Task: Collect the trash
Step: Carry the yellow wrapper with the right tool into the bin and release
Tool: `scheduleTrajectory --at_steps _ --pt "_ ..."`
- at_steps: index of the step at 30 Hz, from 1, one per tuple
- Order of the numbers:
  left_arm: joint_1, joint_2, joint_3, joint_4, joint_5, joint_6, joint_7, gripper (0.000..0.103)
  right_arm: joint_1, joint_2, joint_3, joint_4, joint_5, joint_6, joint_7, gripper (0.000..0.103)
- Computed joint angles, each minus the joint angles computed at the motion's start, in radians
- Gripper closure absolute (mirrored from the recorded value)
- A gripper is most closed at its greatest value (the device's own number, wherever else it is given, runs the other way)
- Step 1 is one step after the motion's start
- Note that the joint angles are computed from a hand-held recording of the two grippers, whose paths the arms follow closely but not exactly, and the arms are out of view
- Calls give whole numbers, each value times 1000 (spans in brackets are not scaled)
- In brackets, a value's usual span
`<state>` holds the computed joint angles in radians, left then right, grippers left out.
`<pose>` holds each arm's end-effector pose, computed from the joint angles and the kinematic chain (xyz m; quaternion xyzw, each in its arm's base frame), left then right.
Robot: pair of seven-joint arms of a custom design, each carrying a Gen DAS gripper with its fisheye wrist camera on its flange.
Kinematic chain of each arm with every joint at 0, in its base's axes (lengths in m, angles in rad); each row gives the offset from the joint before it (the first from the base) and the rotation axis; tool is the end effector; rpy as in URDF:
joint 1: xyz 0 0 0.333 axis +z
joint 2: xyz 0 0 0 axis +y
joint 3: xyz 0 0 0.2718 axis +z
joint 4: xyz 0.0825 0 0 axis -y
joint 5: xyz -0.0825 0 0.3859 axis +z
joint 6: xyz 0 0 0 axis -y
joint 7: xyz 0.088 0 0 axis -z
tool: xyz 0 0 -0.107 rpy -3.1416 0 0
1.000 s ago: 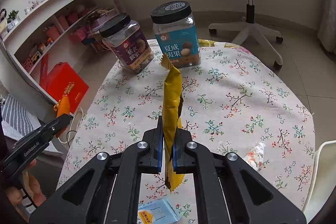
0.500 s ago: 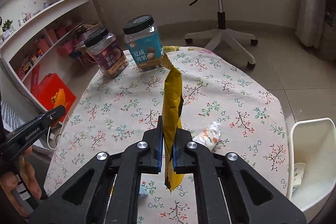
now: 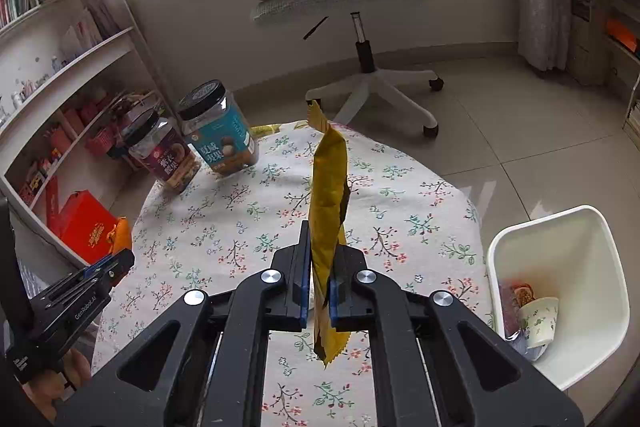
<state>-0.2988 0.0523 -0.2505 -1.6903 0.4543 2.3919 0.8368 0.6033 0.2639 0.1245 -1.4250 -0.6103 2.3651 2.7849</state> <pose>0.5372 -0.3204 0.5852 -0.6441 0.6713 -0.2814 0.2349 0.5188 0.4380 0.5851 -0.5736 0.7098 -0.1927 0.3605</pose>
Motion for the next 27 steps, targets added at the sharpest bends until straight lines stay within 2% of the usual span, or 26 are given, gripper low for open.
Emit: scheduleTrajectory --at_steps 9,20,22,23,24,26,27 --pt "-55 81 -27 102 22 -17 16 89 -67 -220 9 -260 -55 -8 157 96" --pt "-165 217 -45 277 51 -67 52 89 -172 -451 47 -515 -20 -38 286 93" --pt "-190 249 -47 322 53 -74 60 89 -187 -495 56 -554 -29 -59 312 80" --pt "-204 270 -48 351 52 -79 64 89 -196 -517 64 -571 -43 -76 334 64" --pt "-216 292 -50 382 45 -84 71 89 -204 -535 73 -583 -56 -100 353 54" --pt "-237 342 -58 451 8 -93 87 89 -217 -580 85 -614 -77 -143 383 51" --pt "-249 370 -62 488 -13 -99 97 89 -224 -601 89 -629 -83 -161 396 43"
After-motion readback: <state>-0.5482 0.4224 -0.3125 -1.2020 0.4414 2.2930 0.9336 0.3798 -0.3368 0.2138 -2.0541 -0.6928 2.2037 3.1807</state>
